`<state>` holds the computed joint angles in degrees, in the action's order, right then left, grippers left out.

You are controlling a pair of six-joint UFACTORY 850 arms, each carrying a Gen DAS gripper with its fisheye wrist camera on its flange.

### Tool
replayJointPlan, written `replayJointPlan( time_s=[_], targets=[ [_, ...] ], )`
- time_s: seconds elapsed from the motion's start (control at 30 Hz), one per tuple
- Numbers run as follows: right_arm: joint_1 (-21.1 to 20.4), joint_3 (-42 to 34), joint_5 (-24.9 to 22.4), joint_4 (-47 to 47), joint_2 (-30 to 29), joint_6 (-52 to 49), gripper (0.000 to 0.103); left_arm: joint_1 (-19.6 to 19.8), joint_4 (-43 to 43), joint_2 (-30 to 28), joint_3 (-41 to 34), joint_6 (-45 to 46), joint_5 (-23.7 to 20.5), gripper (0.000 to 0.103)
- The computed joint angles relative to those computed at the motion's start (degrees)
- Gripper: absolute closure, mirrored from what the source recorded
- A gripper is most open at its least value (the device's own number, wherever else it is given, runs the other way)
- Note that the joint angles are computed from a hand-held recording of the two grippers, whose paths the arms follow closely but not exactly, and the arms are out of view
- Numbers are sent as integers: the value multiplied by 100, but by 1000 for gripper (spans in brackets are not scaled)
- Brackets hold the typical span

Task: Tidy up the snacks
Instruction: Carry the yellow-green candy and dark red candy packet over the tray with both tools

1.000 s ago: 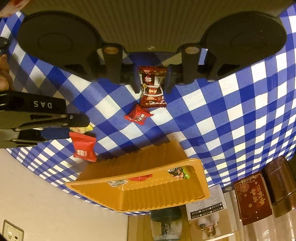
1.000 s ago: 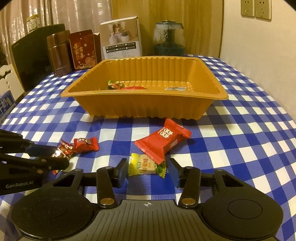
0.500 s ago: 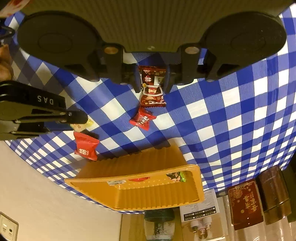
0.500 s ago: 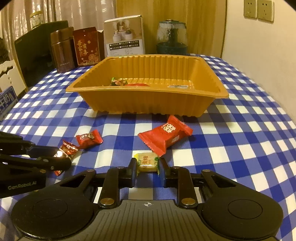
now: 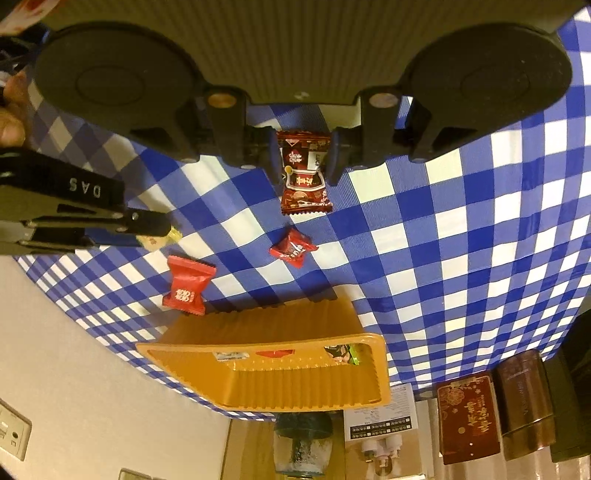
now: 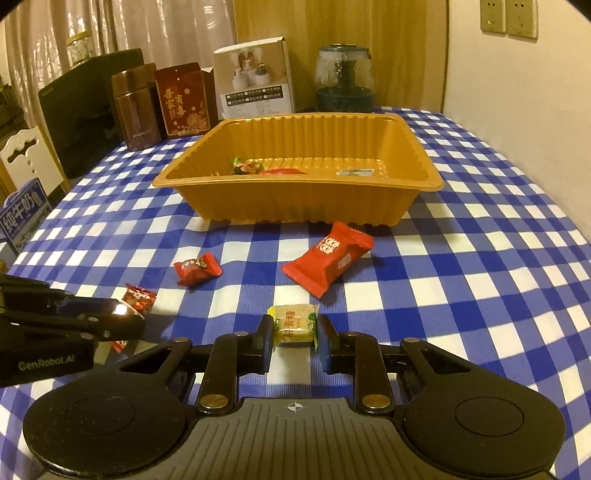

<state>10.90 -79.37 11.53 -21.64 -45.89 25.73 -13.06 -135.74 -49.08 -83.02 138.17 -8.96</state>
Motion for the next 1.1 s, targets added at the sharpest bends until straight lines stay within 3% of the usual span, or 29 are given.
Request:
replayJointPlan(
  time_s=[0.23,0.37,1.1],
  targets=[
    [-46,359,142,65,286,-16,78,-79,-97,315,304,-326,6,81],
    [-89,551,197,77,443,41,78,-145,-633,465,440,132,62,81],
    [-275,816,354,-93,828,186,78,-171,110,668,368,-684,-31,81]
  ],
)
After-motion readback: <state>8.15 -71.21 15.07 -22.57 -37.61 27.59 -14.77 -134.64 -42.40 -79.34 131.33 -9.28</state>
